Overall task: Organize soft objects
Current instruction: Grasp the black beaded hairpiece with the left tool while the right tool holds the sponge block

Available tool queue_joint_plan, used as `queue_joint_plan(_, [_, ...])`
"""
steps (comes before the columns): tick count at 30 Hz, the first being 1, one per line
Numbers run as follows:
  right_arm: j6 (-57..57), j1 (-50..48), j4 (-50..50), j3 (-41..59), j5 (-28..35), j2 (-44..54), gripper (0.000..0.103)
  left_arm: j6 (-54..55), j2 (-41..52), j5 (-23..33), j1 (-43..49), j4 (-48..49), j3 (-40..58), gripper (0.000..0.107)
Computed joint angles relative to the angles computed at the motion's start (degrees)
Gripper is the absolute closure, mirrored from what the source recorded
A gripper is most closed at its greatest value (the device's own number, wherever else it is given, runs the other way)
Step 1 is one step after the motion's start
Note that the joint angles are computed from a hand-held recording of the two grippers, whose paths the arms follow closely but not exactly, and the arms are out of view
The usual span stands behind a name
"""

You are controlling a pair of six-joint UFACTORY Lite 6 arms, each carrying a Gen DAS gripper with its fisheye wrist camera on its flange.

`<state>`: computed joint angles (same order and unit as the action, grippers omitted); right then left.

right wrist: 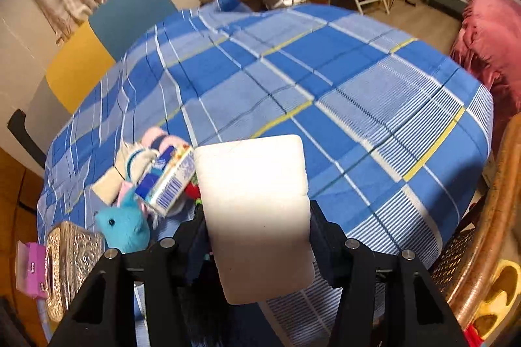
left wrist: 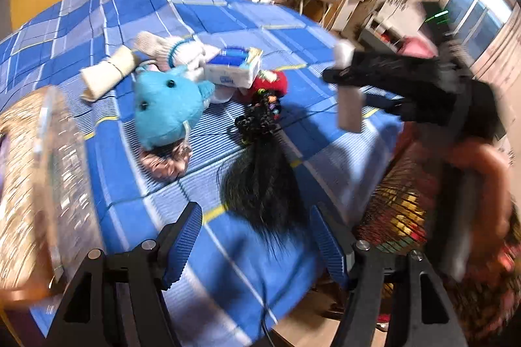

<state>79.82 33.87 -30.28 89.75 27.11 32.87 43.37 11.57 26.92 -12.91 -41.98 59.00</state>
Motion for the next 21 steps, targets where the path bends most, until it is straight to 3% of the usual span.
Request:
queue_joint_plan(7, [13.69,0.87,-12.88,-2.18,-0.5,-2.14,0.046,-0.71,15.97,-1.97,-2.59,-1.01,14.69,0.038])
queue_joint_plan(11, [19.93,1.96,-18.88,-3.3,0.93,-3.26,0.046,-3.0,21.33,-5.14,-5.57,4.1,20.72,0.038])
queue_joint_plan(13, [22.32,2.83,-21.55,-3.39,2.5,-3.47,0.046,-8.87,24.63,-6.78,-7.29,11.32,24.06,0.045])
queue_joint_plan(19, [24.54,3.53,-24.39,-3.66,3.64,-3.82,0.046,-14.5,30.37,-8.65,-9.08,17.89,28.44,0.059])
queue_joint_plan(21, [25.4,3.73,-25.35,-3.95,3.8,-4.06,0.046,-9.72,30.3,-10.29,-8.92,13.64,27.19,0.059])
